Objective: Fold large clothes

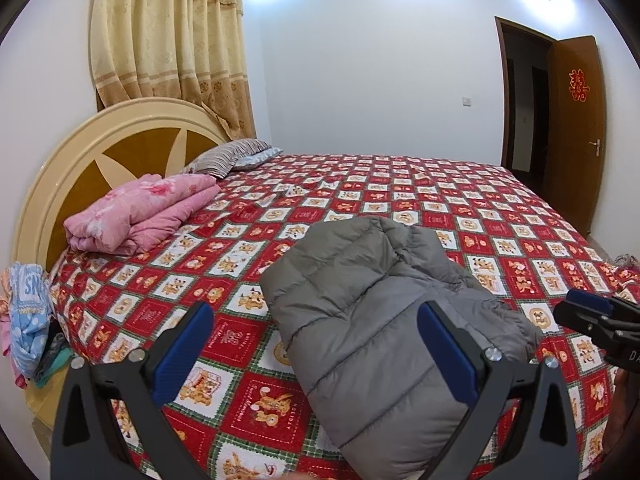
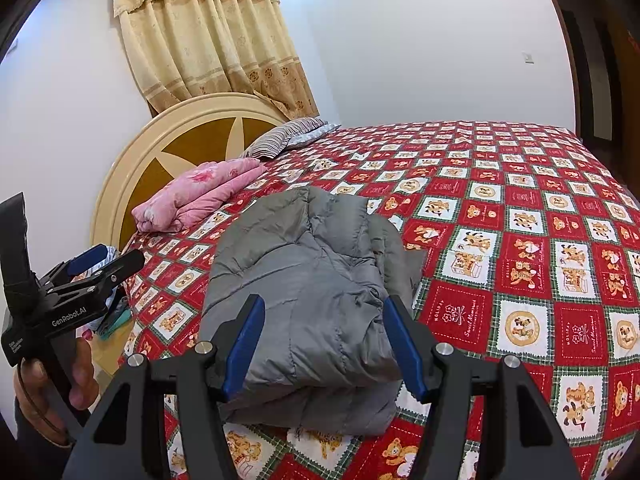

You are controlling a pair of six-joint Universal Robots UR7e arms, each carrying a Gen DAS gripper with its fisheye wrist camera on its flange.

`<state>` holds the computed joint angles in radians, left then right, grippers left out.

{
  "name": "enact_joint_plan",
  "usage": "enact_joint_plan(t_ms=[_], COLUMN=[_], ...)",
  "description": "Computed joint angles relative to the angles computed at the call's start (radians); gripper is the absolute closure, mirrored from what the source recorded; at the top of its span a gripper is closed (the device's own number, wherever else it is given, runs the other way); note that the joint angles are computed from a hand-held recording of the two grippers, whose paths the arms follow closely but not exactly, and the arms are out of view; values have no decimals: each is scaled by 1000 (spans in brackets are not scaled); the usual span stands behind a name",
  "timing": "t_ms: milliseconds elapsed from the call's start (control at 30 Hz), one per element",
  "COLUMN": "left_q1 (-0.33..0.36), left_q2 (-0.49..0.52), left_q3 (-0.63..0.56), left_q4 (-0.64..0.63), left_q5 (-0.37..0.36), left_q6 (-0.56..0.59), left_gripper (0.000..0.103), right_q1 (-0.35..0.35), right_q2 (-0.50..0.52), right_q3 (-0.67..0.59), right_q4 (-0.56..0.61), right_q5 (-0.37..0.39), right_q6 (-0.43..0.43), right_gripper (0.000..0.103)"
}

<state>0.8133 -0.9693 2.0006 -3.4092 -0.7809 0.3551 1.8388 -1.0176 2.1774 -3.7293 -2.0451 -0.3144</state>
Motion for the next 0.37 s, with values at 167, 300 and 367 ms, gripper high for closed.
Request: enact_joint_plan(t_ms=[167,300,367], left_q1=[-1,-6,-7], left_q2=[17,24,26], left_q3=[-5,-2,-2], left_q4=[-18,-34,-38], left_q5=[16,18,15], left_q6=[20,39,48], left_gripper=[0,0,0], right_q1=[1,1,1], right_q2=[1,2,1], right_q3=[-1,-1,-1], right_q4=[0,0,0], right_q5=[-2,-2,-3], right_q6=[0,2,1], right_gripper=[41,41,41])
